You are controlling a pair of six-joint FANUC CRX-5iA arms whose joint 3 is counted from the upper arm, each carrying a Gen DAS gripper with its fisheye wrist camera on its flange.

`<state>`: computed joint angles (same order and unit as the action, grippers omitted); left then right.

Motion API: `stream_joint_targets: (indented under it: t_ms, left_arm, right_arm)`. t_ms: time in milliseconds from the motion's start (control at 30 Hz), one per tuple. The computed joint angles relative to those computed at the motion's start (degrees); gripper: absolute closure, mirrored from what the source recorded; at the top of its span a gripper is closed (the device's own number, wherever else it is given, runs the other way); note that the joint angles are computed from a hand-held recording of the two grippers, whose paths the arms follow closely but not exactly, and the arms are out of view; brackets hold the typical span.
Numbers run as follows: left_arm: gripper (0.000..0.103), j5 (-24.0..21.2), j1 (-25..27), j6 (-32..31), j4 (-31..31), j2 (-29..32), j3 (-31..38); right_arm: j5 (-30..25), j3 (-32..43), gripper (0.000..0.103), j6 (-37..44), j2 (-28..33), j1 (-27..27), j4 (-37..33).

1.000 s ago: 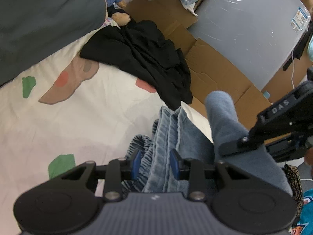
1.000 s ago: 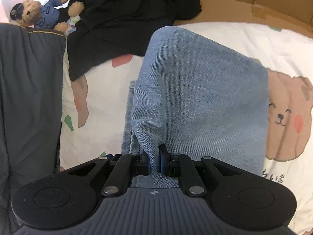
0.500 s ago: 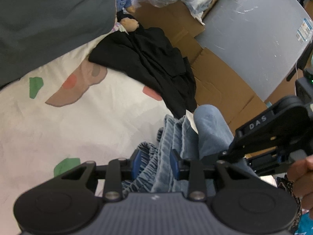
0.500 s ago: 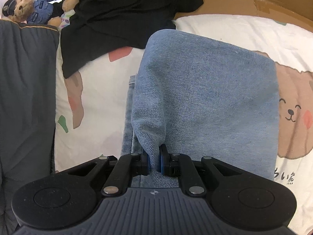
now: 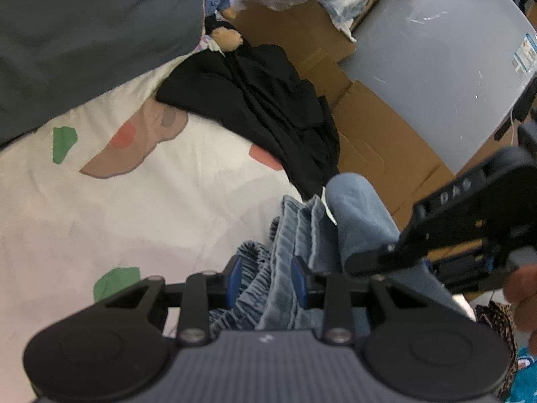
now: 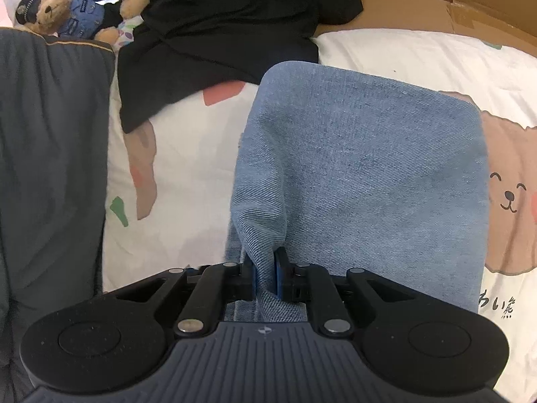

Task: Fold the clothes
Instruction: 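Open the right tool and release the leg onto the pants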

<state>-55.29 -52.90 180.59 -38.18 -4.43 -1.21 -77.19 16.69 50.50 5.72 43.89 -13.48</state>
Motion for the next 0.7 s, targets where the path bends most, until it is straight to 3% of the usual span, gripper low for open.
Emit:
stream_joint_targets:
  t_ms: [367, 467, 500, 533, 600, 700]
  left_arm:
    - [0.069, -3.3, -0.8, 2.4, -1.6, 0.0, 0.5]
    - [0.069, -3.4, -0.8, 4.0, -2.0, -0.3, 0.1]
    - [0.069, -3.6, -0.8, 4.6, -2.3, -0.5, 0.0]
    - [0.069, -3.9, -0.8, 5.2, -2.5, -0.6, 0.0]
    - [0.069, -5.2, -1.2, 6.2, -3.3, -0.8, 0.1]
    - [0.069, -7.4, -2.0, 8.0, -5.1, -1.5, 0.2]
  right_arm:
    - [1.0, -0.1, 0.094, 0.6, 0.7, 1.3, -0.5]
    - [1.2, -0.3, 0.077, 0.2, 1.0, 0.6, -2.8]
    - [0.7, 0.3, 0.065, 0.8, 1.3, -0.6, -5.6]
    - [0.3, 1.0, 0.060, 1.9, 1.5, -1.8, -8.8]
    - [-0.4, 2.1, 0.060, 4.5, 1.7, -3.7, -13.4]
    - [-0.7, 3.0, 0.055, 6.8, 0.9, -4.4, -14.9]
